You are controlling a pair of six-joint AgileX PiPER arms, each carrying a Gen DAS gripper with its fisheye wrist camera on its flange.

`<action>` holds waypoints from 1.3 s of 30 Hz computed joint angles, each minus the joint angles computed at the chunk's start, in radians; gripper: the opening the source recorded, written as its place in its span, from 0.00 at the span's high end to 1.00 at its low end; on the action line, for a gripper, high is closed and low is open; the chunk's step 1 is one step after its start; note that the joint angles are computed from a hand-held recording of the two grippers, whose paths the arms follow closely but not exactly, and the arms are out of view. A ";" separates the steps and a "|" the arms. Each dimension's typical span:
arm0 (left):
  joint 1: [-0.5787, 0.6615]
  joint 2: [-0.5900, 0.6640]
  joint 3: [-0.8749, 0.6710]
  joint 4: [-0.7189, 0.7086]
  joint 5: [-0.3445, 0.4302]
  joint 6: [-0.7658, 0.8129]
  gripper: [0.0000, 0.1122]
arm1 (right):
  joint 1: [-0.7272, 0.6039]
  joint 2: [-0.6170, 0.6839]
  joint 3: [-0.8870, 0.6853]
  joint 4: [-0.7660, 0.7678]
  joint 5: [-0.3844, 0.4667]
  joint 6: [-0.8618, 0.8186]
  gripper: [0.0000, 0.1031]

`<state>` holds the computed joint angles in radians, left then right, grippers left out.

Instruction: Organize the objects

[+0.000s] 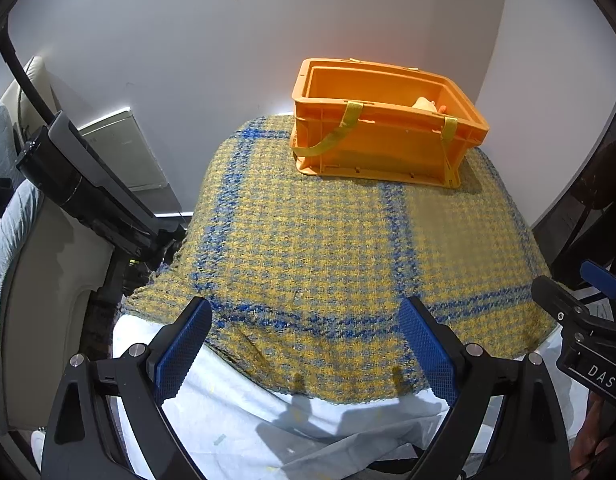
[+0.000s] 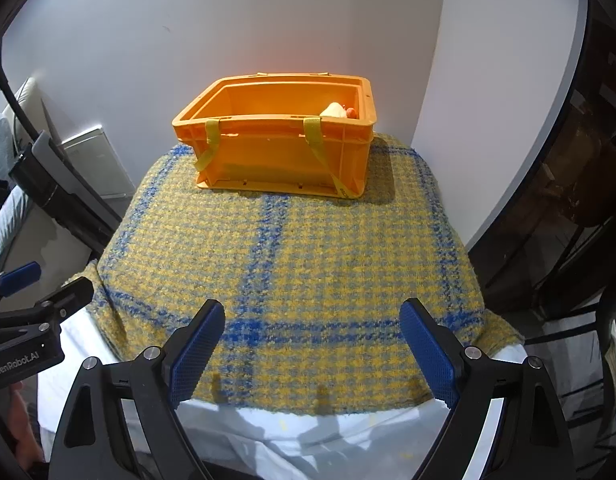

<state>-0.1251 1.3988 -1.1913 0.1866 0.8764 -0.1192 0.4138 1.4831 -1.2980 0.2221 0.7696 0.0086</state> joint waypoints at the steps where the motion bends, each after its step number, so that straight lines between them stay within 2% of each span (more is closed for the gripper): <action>1: -0.001 0.001 -0.001 0.000 0.001 0.000 0.15 | -0.001 0.001 -0.002 -0.001 0.001 0.000 0.13; 39: 0.001 0.016 -0.006 -0.002 0.011 -0.006 0.15 | -0.009 0.007 -0.004 0.021 0.013 -0.006 0.13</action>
<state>-0.1238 1.4149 -1.1976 0.1844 0.8871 -0.1248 0.4051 1.4905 -1.3021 0.2426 0.7829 0.0029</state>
